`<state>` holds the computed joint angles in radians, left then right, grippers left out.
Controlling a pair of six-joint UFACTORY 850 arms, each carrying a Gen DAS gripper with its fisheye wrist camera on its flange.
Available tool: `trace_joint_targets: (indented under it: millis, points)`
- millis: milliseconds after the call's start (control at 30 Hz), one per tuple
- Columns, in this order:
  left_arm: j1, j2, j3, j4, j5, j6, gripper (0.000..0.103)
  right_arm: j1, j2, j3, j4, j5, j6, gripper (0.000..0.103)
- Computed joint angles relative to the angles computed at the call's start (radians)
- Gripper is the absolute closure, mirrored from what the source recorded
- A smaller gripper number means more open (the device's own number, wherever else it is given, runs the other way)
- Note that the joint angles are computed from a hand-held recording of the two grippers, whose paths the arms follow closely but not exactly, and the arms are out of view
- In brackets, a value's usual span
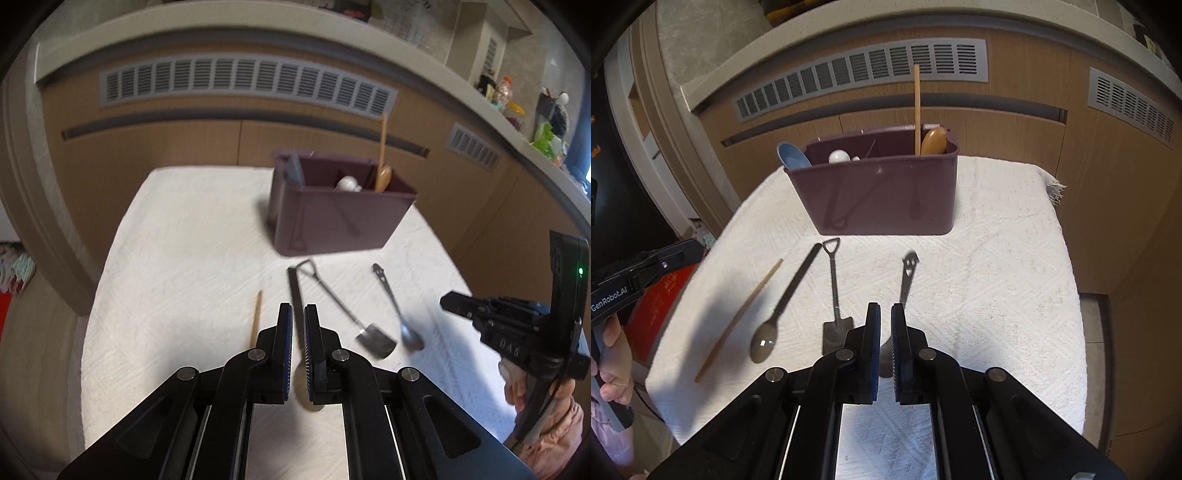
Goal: Organize utensils
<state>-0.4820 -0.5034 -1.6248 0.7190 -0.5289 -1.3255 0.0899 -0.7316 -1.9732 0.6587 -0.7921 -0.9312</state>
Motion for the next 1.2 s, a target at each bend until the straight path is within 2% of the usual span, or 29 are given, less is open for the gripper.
trace_joint_targets:
  millis: [100, 167, 200, 267, 500, 600, 667, 733, 867, 933, 1067, 1200]
  points:
    - [0.006, 0.012, 0.04, -0.006, 0.005, -0.022, 0.097, 0.023, -0.057, -0.069, -0.104, 0.019, 0.078, 0.094]
    - [0.01, 0.021, 0.064, -0.007, 0.008, -0.04, 0.095, 0.035, -0.096, -0.113, -0.145, 0.028, 0.125, 0.083]
    - [0.013, 0.026, 0.077, -0.007, 0.01, -0.05, 0.095, 0.04, -0.117, -0.141, -0.165, 0.016, 0.151, 0.075]
    - [0.021, 0.035, 0.098, -0.028, 0.017, -0.046, 0.095, 0.051, -0.169, -0.213, -0.209, -0.045, 0.212, 0.071]
    - [0.031, 0.046, 0.143, -0.075, 0.028, -0.026, 0.095, 0.079, -0.182, -0.197, -0.281, 0.023, 0.259, 0.072]
    - [0.026, 0.032, 0.129, -0.135, 0.033, 0.056, 0.095, 0.087, -0.189, -0.211, -0.298, 0.013, 0.236, 0.073]
    - [0.019, 0.017, 0.105, -0.168, 0.025, 0.113, 0.095, 0.085, -0.187, -0.21, -0.282, -0.001, 0.207, 0.08]
    - [0.015, 0.004, 0.084, -0.195, 0.017, 0.153, 0.094, 0.079, -0.18, -0.201, -0.273, -0.012, 0.19, 0.097]
    - [0.011, -0.028, 0.038, -0.237, -0.019, 0.235, 0.094, 0.052, -0.156, -0.17, -0.211, -0.035, 0.169, 0.098]
    - [0.016, -0.049, 0.004, -0.266, -0.055, 0.291, 0.094, 0.036, -0.118, -0.118, -0.16, -0.017, 0.128, 0.098]
    - [0.045, -0.125, -0.122, -0.424, -0.161, 0.506, 0.094, 0.014, -0.056, -0.049, -0.055, -0.012, 0.048, 0.098]
    - [0.05, -0.241, -0.304, -0.434, -0.368, 0.611, 0.093, -0.004, -0.009, -0.002, 0.037, -0.024, -0.04, 0.1]
